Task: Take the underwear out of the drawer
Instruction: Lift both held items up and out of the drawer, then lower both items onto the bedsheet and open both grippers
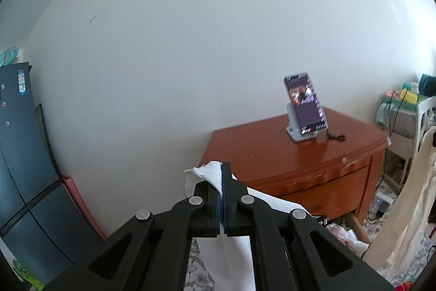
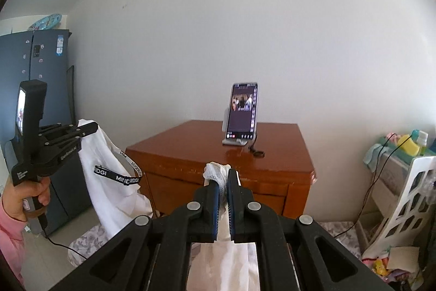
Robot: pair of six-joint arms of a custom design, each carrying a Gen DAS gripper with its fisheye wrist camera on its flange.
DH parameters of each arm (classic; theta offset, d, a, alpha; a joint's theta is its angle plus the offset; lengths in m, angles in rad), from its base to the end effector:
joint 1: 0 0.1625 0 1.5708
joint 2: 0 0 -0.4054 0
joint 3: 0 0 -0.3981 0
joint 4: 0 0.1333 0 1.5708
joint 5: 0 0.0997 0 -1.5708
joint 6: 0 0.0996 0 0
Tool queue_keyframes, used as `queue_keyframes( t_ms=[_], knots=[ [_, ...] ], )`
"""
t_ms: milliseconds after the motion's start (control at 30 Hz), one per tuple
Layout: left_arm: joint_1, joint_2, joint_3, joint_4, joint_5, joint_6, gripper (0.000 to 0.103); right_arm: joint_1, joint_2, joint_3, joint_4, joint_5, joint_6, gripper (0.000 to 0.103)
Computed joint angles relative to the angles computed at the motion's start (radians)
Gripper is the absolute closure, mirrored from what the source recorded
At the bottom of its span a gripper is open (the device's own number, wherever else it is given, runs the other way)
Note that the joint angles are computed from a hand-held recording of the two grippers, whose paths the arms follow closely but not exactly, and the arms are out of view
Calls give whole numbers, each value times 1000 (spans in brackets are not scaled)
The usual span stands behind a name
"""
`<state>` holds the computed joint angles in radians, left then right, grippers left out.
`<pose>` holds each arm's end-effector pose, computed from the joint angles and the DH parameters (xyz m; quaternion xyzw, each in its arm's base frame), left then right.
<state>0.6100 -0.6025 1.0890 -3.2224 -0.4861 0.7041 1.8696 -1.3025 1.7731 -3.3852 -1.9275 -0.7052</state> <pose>-0.5027 -0.6214 0.2794 0.3378 0.6914 -0.5225 0.3672 0.2636 -0.5212 0.4490 0.2738 -0.7283 0.5720 0.2596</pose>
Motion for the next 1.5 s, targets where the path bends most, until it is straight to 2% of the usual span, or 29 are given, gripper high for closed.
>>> queue_keyframes(
  t_ms=[267, 433, 767, 1000, 1233, 1500],
  knots=[
    [-64, -81, 121, -36, -23, 22, 102, 63, -41, 51, -57, -45, -41, 97],
    [-93, -116, 201, -49, -26, 47, 102, 85, -61, 65, -53, -74, -45, 97],
    [-104, -195, 363, 156, -89, -171, 102, 78, -111, 127, -13, -118, -60, 97],
    [-90, -201, 430, 247, -138, -267, 102, 21, -133, 172, 57, -127, -37, 97],
    [-60, -209, 498, 348, -187, -380, 102, -46, -143, 231, 88, -102, -18, 97],
    [-5, -197, 546, 474, -256, -525, 101, -150, -117, 284, 150, -91, 19, 97]
  ],
)
